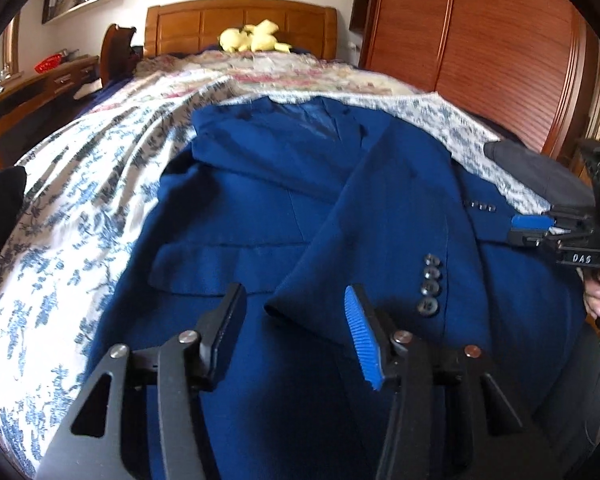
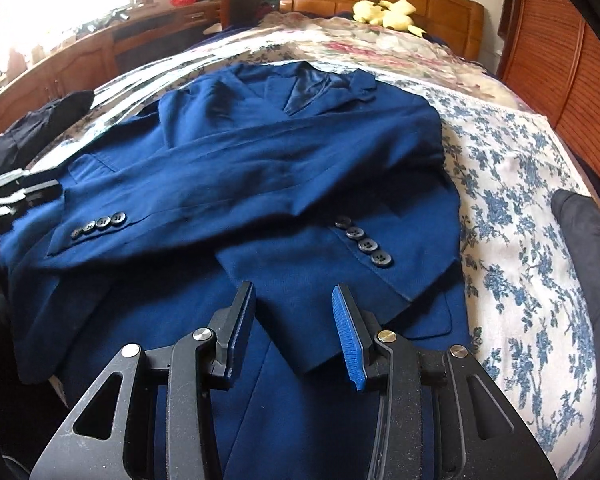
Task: Fold large clothes
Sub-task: 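Grasp the blazer side edge with the left gripper and fold it inward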
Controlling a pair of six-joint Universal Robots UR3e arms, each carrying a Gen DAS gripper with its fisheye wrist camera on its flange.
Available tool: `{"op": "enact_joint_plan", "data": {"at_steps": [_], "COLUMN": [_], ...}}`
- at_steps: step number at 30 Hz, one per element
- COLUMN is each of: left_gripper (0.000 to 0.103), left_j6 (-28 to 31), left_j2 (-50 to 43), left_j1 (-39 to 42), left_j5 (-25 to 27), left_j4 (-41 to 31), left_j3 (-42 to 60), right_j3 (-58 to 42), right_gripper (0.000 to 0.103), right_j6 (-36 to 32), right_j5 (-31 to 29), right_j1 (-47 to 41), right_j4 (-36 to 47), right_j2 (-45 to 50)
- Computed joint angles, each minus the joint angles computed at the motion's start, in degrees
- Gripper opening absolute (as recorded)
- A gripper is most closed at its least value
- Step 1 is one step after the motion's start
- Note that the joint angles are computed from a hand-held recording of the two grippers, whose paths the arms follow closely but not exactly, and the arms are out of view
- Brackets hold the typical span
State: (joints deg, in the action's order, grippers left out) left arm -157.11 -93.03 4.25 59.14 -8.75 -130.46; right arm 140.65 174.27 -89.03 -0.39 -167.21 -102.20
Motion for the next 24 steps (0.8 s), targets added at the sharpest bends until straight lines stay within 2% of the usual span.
{"op": "enact_joint_plan", "data": {"at_steps": [2,4,5,6,8,15,17,20,23,24], "left_gripper": [0.044,0.026,0.023,0.011,0.002,0.001,0.001,0.002,0.006,0.009], "left_j6": [0.2,0.6,1.4,2.0,2.4,-1.2,-1.3,0.4,1.3,2.2], "left_j2": [-0.8,-1.1,-0.9,-0.6,0.7,8.8,9.9,10.6,10.8,12.0], "left_j1": [-0.5,-1.1,-1.3,-1.1,-0.2,6.5,6.8,6.9,5.4,5.9], "left_j5": [0.6,1.1,1.3,1.1,-0.4,-7.3,-5.6,-5.0,-1.1,-1.5], "left_j4": [-0.9,-2.4,-3.0,-3.2,-3.8,1.6,3.4,1.2,0.8,0.3], "left_j3": [0.8,1.6,1.8,1.6,1.3,-3.5,-4.1,-3.8,-3.6,-4.5], "right_j3": [-0.4,-0.7,-1.0,-1.2,-1.3,-2.5,-2.8,-3.3,-3.6,-3.6], "right_gripper": [0.04,0.04,0.04,0.04,0.04,0.04,0.04,0.04,0.04,0.04], "right_j6": [0.3,0.4,0.6,0.8,1.0,2.9,3.6,4.0,4.6,5.0], "right_j5": [-0.1,-0.4,-0.6,-0.6,-0.2,-1.0,-1.7,-3.2,-4.8,-5.0], "right_j1": [0.7,1.4,1.8,2.1,2.4,5.6,6.6,8.2,9.5,9.8], "right_j4": [-0.4,-0.8,-0.9,-0.8,-0.5,1.3,1.7,2.6,3.9,4.4], "right_j2": [0.7,1.5,1.9,2.1,1.8,0.2,-0.1,-0.5,-1.4,-2.1]}}
